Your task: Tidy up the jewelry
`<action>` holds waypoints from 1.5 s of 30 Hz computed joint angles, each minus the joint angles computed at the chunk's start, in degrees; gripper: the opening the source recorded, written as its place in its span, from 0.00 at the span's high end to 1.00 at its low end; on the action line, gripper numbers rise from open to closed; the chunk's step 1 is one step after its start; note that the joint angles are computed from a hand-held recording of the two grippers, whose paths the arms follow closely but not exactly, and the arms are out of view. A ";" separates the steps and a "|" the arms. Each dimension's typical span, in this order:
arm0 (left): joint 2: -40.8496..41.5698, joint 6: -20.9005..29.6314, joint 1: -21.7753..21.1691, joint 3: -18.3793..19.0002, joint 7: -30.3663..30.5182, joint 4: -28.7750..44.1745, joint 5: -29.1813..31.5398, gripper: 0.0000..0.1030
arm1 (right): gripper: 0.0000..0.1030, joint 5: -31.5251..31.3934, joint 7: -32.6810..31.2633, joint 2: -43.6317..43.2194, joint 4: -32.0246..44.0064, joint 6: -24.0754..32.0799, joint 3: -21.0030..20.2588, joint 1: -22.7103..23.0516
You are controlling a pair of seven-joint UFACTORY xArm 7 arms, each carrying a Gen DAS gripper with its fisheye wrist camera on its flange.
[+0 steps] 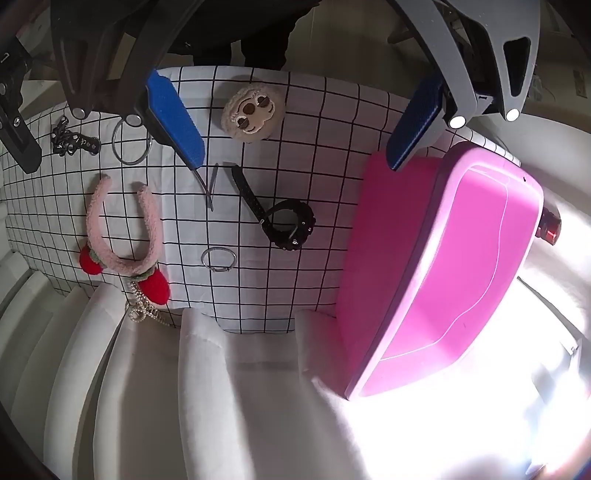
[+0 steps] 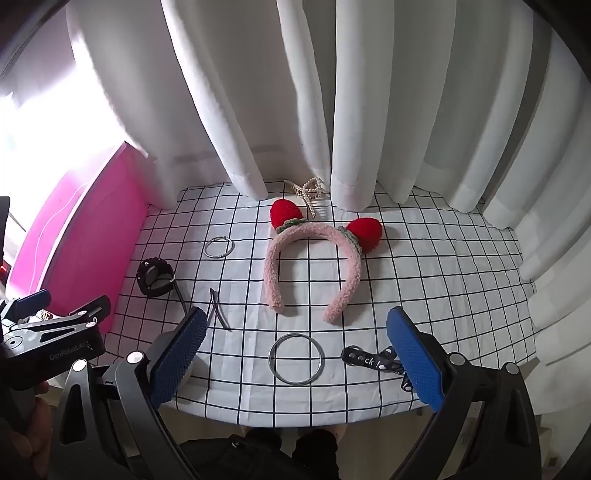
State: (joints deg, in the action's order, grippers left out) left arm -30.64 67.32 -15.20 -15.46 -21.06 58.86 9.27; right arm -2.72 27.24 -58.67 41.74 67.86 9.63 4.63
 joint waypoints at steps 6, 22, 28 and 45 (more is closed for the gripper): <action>0.00 -0.20 -0.08 0.15 0.10 -0.04 -0.19 0.06 | 0.09 -0.16 -0.16 -0.17 0.51 0.58 0.01 0.14; -1.27 -0.31 0.15 0.17 0.48 -1.16 -0.44 0.06 | 0.09 -0.26 -0.11 0.10 0.50 0.05 0.08 0.02; -1.47 -0.32 0.18 0.19 0.50 -1.30 -0.46 0.06 | 0.09 -0.29 -0.13 -0.06 0.38 -0.01 0.07 0.06; -1.34 -0.19 0.19 0.05 0.34 -1.03 -0.40 0.06 | 0.09 -0.28 -0.17 -0.13 0.37 0.02 0.04 0.09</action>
